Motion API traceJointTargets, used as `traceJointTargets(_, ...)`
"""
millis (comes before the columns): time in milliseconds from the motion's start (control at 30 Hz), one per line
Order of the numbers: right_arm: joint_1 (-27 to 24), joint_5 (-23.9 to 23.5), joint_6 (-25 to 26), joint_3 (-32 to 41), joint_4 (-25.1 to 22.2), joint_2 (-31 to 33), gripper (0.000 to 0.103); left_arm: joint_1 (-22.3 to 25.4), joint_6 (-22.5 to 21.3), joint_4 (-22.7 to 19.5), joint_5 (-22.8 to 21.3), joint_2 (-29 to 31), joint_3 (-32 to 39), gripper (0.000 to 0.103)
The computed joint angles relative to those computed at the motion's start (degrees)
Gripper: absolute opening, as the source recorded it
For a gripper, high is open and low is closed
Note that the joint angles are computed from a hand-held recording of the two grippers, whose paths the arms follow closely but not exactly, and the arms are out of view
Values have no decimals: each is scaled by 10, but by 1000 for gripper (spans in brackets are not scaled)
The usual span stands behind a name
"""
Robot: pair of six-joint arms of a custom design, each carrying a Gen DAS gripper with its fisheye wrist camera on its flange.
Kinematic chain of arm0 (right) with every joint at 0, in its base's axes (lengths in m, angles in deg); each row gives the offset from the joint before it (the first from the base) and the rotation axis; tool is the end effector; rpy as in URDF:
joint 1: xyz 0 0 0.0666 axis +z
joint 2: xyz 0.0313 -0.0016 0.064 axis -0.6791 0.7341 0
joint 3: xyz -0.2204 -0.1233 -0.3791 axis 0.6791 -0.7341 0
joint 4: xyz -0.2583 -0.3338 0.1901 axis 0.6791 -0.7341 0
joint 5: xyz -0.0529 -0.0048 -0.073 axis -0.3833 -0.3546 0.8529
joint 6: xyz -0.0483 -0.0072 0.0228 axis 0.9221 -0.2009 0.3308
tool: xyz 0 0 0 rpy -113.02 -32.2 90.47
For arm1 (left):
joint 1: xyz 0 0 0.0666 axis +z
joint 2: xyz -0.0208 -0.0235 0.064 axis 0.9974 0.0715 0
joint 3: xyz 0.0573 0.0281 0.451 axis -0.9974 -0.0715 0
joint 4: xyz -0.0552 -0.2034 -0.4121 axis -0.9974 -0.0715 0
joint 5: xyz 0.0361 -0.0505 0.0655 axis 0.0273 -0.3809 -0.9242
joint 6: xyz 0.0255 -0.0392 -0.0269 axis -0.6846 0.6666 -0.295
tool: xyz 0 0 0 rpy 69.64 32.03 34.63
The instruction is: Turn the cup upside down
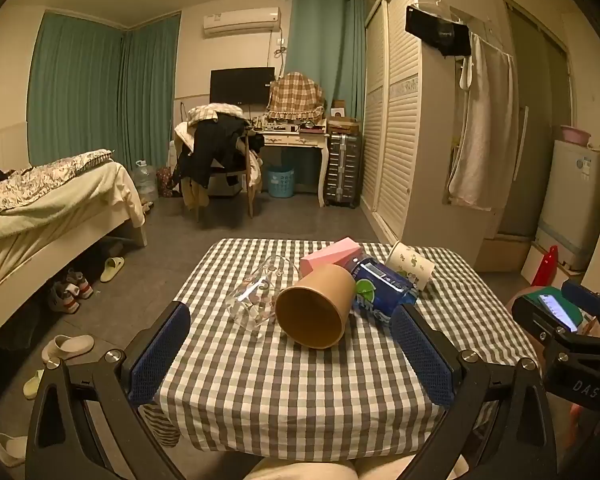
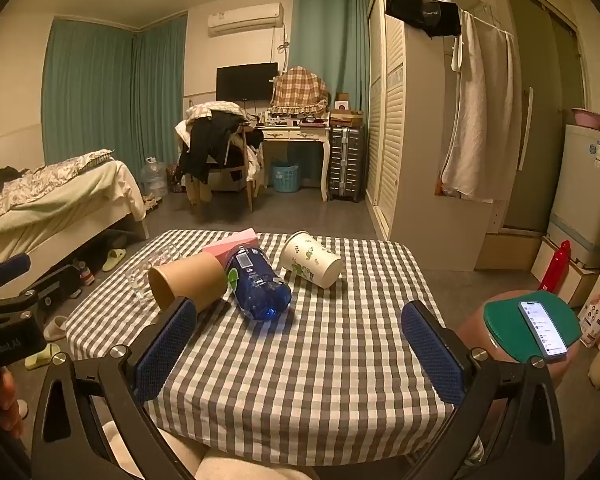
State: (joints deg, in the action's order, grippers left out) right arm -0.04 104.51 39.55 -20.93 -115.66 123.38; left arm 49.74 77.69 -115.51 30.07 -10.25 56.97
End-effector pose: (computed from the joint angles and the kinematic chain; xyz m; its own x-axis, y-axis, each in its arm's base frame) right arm 0.2785 0.2176 0.5614 -0.4175 0.1457 -0.8969 0.3582 0.9335 -0.0150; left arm 0.3852 -0.2750 0.5463 -0.4036 0.1524 -0.9021 0.4198 0.9070 -0.0346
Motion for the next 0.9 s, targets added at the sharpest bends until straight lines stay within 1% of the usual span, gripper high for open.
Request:
traceJointTargets(133,1,2,1,-1,2,-1,103,-1,6,6,-1,-6,-9,103)
traceJointTargets(233,3,4,0,0,0,-1,103,0,7,15,-3,1,-9,103)
traceJointTargets(500,0,-2,-2,3,-4,-1,103,5,4,9,1,-2,-6,103)
traceJointTargets(900,1,-2,-4,2,-9,-4,103,6,4,10,2,-2,-8,103)
